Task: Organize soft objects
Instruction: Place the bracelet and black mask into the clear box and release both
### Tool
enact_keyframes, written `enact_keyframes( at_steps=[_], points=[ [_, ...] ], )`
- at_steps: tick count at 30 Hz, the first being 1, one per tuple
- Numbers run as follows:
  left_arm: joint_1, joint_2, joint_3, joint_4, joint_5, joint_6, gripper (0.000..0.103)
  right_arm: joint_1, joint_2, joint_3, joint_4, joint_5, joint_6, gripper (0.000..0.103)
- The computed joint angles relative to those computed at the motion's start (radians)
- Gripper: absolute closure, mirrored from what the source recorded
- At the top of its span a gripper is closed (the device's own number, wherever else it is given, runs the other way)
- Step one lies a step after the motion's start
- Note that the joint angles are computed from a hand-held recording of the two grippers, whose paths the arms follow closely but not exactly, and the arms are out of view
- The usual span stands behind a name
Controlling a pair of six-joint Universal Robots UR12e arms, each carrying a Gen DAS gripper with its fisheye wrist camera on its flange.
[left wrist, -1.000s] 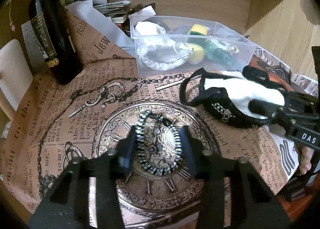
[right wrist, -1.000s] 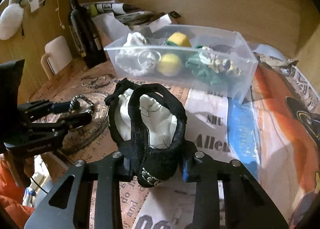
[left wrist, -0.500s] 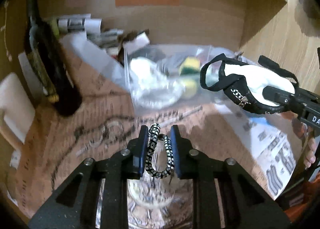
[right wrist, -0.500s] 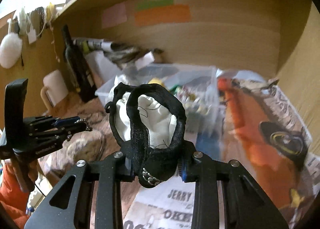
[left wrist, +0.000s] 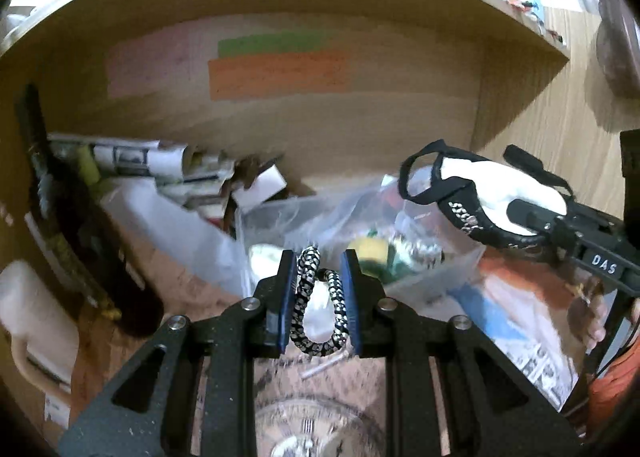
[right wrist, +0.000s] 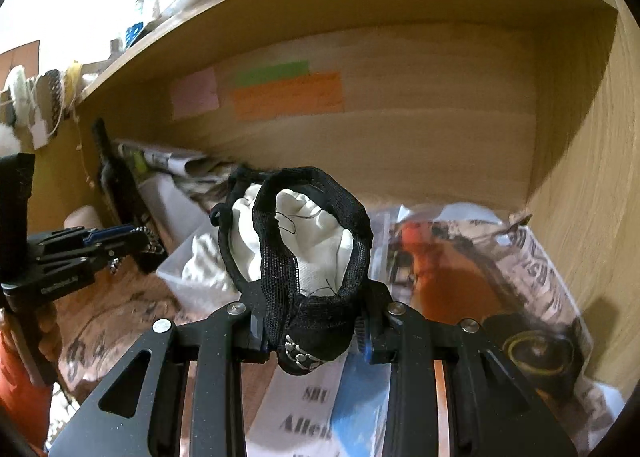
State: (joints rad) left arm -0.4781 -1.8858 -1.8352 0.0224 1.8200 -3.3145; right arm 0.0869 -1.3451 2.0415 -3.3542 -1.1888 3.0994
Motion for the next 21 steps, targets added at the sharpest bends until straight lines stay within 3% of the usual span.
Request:
enact_keyframes(
  at_steps=[7, 12, 21],
  points=[
    [0.021, -0.037, 0.065, -0.026, -0.041, -0.006, 0.081, 0.014, 0.041, -0.059, 0.022, -0.028, -0.017, 0.075],
    [0.035, -0.075, 0.116, -0.089, -0.074, -0.026, 0.081, 0.028, 0.072, -0.094, 0.064, -0.057, -0.026, 0.075],
    [0.036, -0.131, 0.175, -0.169, -0.08, -0.012, 0.081, 0.044, 0.113, -0.134, 0.148, -0.104, -0.035, 0.074]
  ],
)
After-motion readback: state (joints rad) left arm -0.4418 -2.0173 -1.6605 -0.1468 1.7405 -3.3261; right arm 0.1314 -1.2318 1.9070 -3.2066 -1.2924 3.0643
